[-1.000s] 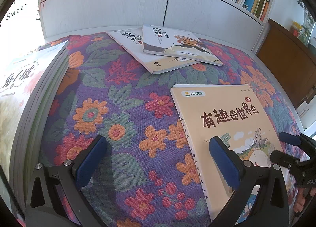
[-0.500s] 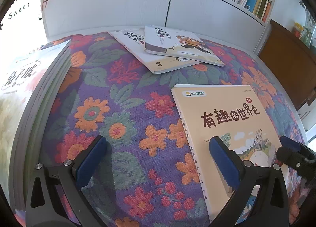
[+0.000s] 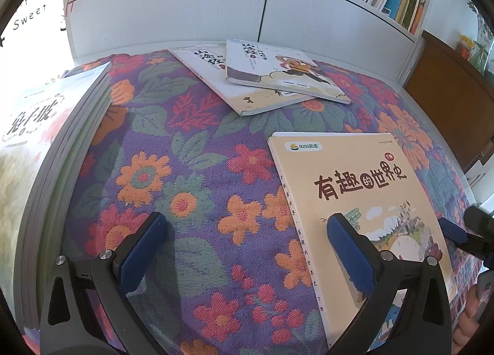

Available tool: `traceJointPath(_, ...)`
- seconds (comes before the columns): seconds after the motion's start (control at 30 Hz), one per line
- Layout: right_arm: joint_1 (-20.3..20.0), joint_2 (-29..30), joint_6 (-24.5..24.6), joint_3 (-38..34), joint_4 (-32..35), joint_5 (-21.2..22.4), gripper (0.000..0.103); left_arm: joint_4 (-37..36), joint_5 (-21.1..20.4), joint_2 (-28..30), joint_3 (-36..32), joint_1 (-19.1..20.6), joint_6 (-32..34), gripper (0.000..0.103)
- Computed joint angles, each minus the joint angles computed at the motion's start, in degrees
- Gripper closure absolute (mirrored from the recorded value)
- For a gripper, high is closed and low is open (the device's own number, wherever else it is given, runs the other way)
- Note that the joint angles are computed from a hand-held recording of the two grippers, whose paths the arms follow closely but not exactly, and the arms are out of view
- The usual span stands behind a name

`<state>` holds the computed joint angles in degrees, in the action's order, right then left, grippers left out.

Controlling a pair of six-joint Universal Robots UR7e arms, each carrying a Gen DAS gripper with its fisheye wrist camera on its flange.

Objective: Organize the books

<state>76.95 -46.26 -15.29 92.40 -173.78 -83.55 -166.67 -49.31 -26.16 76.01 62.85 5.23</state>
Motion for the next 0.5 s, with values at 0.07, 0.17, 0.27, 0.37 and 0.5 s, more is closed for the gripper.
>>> traceJointPath(0.07, 1.49, 0.48, -3.66, -0.39, 0.33, -4.22, 0.0, 0.01, -0.01, 0.02, -0.03, 0.0, 0.0, 0.0)
traceJointPath(0.17, 3.94, 1.75, -8.61, -0.67, -1.08, -11.74, 0.0, 0.03, -0.01, 0.02, -0.05, 0.01, 0.02, 0.0)
traceJointPath(0.27, 4.68, 2.41, -12.07, -0.81, -1.72, -14.66, 0.0, 0.05, -0.03, 0.04, -0.08, 0.01, 0.0, 0.0)
traceJointPath(0.37, 4.92, 2.41, -16.67, -1.09, -0.35, -16.32, 0.0, -0.05, 0.01, -0.06, 0.14, -0.02, -0.03, 0.0)
traceJointPath(0.5, 4.82, 2.59, -17.62, -1.32, -0.24, -16.49, 0.0, -0.05, -0.01, -0.06, 0.13, 0.0, -0.02, 0.0)
